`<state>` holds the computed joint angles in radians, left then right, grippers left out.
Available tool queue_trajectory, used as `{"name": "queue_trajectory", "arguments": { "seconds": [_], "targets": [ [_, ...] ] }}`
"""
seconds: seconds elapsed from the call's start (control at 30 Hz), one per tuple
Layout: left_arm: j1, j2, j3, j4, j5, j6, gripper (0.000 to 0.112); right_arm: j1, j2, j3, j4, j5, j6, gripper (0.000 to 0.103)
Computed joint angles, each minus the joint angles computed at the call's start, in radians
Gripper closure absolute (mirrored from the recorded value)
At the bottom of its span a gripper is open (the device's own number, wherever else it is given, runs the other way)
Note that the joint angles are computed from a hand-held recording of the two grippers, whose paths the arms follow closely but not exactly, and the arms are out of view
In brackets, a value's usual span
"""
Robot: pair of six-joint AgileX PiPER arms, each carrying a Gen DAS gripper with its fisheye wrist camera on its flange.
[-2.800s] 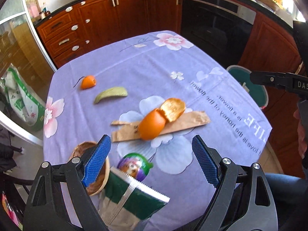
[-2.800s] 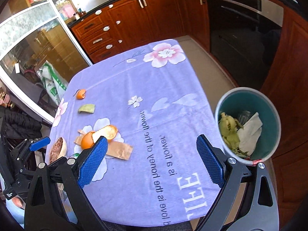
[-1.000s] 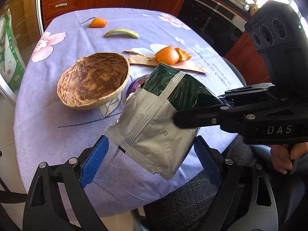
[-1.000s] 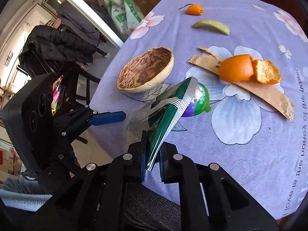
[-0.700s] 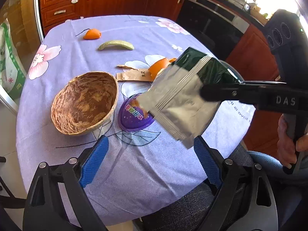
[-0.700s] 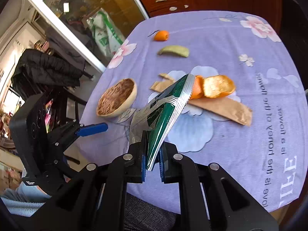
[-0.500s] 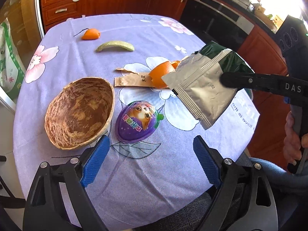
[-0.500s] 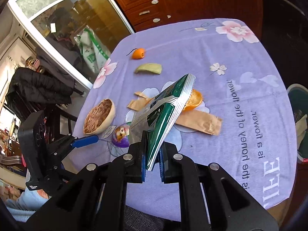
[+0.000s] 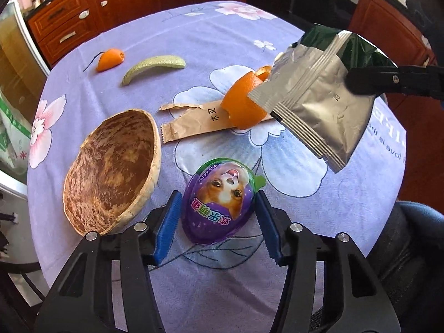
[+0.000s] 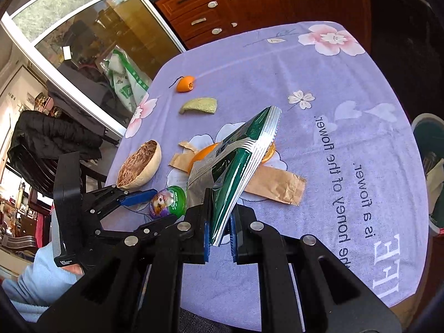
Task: Collect trash
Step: 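Grasp the purple toy egg with the left tool while the right tool holds the packet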
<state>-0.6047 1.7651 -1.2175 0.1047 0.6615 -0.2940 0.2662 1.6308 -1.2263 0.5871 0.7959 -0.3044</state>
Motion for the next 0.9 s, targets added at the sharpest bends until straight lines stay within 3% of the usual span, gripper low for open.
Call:
{"name": "queue_trajectory", "arguments": {
  "seconds": [0.1,0.27,0.5,0.7,0.9],
  "targets": [
    [-0.030,0.007,-0.004,0.021,-0.007,-0.004,0.058,-0.004,0.008,-0.002,0.005,-0.005,0.004,0.093],
    [-0.097,-0.007,-0.012,0.125,-0.003,-0.143,0.059,-0.020,0.007,-0.002,0.008,-0.004,0.002,0.093],
    [-0.119,-0.020,-0.105,0.163,0.066,-0.228,0.059,-0.067,-0.033,0.010,0.033,0.003,-0.031,0.093],
    [-0.156,0.055,-0.302,0.175,0.132,-0.233,0.059,-0.146,-0.095,0.015,0.033,0.007,-0.055,0.093],
    [-0.217,0.198,-0.591,0.149,0.220,-0.187,0.059,-0.323,-0.150,0.004,0.051,0.034,-0.114,0.093]
  ]
}}
